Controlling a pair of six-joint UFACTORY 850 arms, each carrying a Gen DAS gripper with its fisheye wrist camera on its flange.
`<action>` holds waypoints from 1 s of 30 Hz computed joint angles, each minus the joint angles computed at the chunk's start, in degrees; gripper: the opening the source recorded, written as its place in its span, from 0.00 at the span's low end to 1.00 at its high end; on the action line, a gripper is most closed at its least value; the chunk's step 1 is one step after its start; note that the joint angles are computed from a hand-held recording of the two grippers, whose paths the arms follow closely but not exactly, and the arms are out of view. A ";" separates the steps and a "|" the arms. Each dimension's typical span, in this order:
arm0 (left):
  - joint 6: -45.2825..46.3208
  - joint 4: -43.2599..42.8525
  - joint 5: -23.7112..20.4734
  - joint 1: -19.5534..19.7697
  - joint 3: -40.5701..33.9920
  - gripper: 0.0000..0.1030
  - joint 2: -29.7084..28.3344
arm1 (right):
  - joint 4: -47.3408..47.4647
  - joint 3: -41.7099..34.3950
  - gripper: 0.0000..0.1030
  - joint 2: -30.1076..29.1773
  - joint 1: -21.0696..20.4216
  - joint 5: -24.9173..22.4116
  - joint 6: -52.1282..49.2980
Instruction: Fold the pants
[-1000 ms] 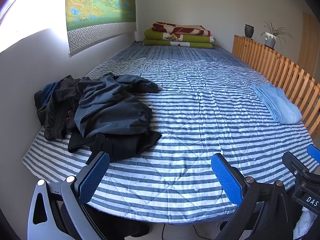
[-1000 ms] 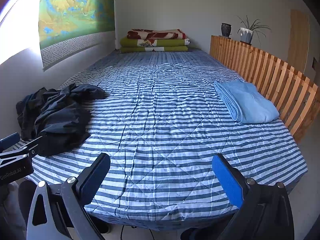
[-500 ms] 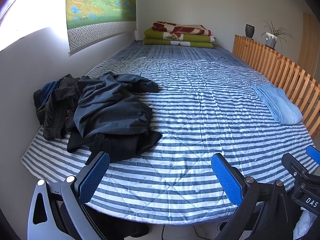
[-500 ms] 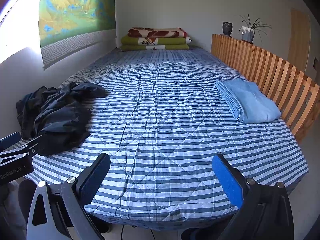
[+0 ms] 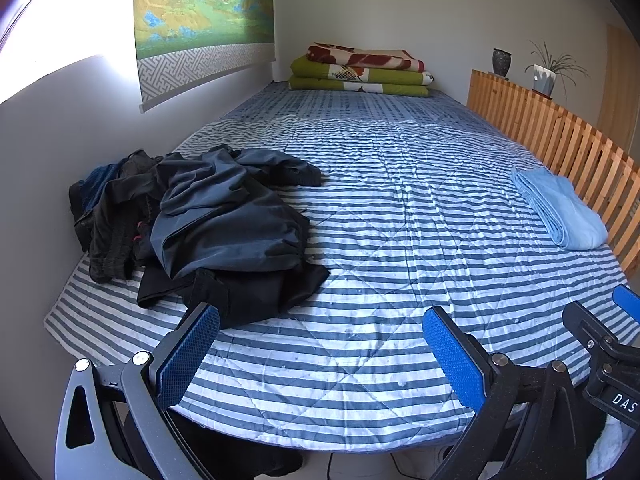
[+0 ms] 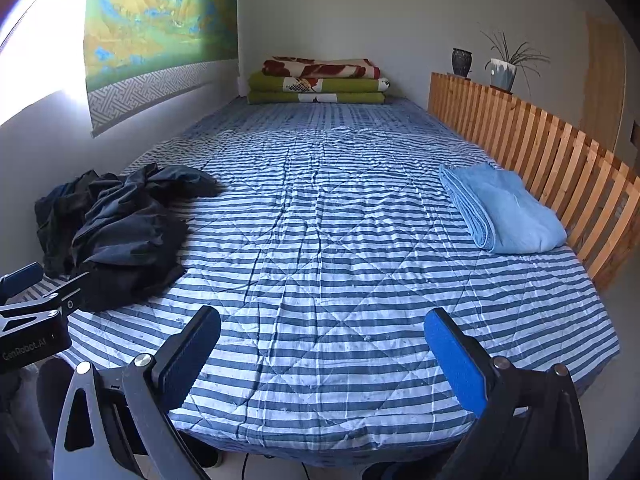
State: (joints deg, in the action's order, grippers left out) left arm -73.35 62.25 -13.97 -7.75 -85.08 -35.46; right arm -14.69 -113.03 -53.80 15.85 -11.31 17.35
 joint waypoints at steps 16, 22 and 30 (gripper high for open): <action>0.86 -0.66 0.21 0.62 -1.14 1.00 -0.90 | 0.35 -2.88 0.98 -1.65 0.41 -1.38 -0.31; 1.13 -1.16 0.05 0.58 -1.51 1.00 -1.28 | 2.54 -3.77 0.98 -2.29 0.28 -2.06 -2.60; 2.03 -2.54 0.09 0.94 -2.05 1.00 -1.92 | 4.00 -5.49 0.98 -3.34 0.41 -2.85 -4.56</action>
